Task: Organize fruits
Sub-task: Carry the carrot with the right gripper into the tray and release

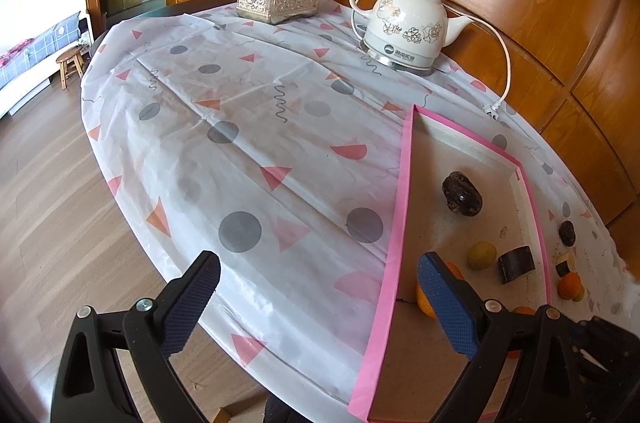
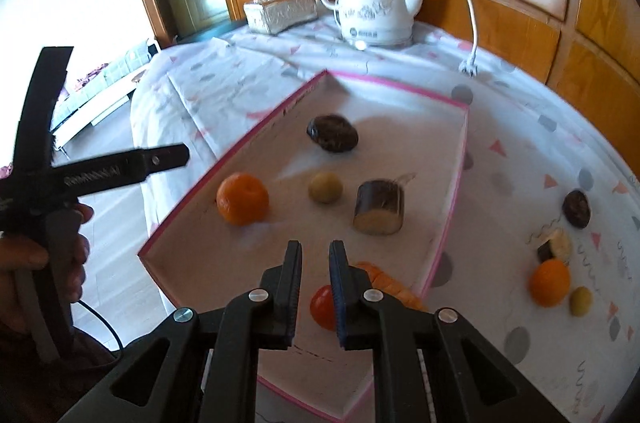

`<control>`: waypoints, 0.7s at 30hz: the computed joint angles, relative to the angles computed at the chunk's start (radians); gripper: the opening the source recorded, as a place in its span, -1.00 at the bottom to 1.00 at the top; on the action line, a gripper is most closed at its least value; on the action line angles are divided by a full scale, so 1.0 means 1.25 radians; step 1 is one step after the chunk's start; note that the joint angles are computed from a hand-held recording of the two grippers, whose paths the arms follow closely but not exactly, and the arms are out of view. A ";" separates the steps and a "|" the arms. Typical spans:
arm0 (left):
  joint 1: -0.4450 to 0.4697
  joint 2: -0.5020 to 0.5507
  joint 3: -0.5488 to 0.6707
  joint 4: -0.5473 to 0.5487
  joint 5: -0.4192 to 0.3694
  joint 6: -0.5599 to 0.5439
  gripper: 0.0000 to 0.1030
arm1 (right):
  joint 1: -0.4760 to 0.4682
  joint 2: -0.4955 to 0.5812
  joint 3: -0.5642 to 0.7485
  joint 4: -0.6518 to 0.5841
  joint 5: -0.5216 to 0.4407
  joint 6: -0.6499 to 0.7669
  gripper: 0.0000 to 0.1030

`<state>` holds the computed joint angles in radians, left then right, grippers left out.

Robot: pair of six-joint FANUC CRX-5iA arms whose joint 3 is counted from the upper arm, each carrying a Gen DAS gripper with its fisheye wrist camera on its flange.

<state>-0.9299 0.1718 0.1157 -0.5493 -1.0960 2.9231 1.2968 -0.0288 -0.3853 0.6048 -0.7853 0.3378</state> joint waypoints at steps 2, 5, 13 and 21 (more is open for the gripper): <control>0.000 -0.001 -0.001 -0.002 -0.001 0.004 0.93 | 0.004 -0.012 -0.013 0.004 -0.001 -0.020 -0.74; 0.001 -0.002 -0.003 -0.001 0.003 0.006 0.93 | 0.010 -0.034 -0.037 0.040 -0.012 -0.074 -0.74; 0.001 0.002 0.000 0.001 0.003 -0.002 0.93 | 0.017 -0.104 -0.110 0.110 -0.061 -0.252 -0.73; -0.006 0.009 0.013 -0.003 -0.005 -0.013 0.93 | 0.034 -0.170 -0.174 0.146 -0.140 -0.386 -0.73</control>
